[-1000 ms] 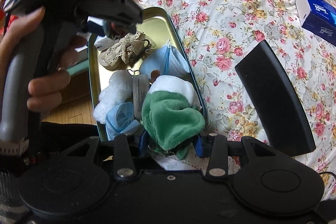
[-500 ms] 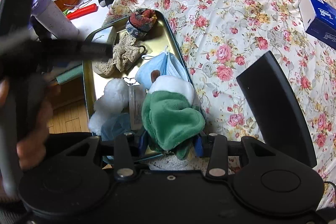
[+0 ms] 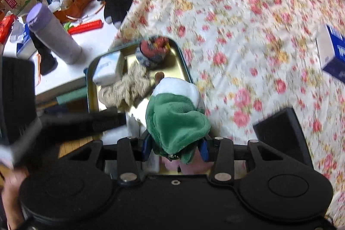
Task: Organize soft objects
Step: 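Lower the green plush toy into the gold tray and open the right tool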
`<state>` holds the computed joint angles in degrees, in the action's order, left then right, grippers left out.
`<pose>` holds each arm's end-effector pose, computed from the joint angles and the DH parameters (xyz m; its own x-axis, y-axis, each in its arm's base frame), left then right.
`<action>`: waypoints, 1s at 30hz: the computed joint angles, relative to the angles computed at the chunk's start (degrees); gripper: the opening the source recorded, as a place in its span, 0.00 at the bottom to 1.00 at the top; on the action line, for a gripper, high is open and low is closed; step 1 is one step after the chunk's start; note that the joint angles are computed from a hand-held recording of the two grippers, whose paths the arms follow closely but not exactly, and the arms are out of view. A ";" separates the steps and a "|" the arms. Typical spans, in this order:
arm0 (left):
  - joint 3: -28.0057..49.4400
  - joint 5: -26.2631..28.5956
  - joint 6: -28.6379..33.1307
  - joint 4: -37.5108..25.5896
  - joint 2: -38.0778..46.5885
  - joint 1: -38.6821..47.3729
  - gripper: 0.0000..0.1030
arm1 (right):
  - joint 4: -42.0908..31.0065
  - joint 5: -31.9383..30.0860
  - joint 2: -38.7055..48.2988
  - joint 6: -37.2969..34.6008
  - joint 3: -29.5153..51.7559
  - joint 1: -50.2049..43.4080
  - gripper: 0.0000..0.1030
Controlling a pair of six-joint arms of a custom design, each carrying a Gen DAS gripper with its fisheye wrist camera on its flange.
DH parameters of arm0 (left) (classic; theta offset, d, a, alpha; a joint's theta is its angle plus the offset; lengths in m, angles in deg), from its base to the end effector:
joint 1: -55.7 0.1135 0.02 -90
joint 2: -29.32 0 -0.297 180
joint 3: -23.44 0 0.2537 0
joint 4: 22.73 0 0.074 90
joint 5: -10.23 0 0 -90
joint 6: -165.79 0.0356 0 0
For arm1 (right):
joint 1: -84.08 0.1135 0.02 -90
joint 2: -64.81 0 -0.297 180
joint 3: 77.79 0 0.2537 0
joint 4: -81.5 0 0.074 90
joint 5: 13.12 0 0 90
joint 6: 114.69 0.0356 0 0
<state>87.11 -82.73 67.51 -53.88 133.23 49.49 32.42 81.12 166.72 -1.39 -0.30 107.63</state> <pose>0.3183 -0.0328 0.1341 -0.9455 -0.0418 -0.3228 -0.0450 0.9990 0.0025 0.3158 0.1348 0.1942 -0.9573 0.0131 -0.2889 -0.0006 0.9989 0.0472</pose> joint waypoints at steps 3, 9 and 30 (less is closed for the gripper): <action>-0.26 -0.89 -0.13 0.09 0.01 0.04 0.87 | 0.57 0.80 1.87 -0.43 2.17 -0.03 0.43; 0.74 -1.62 -0.45 -0.43 1.50 0.83 0.87 | 1.76 1.81 3.60 -0.58 3.32 -0.16 0.49; -5.36 -0.62 0.63 3.95 -3.07 -2.07 0.87 | 1.50 6.45 -8.15 4.85 -11.16 2.48 0.49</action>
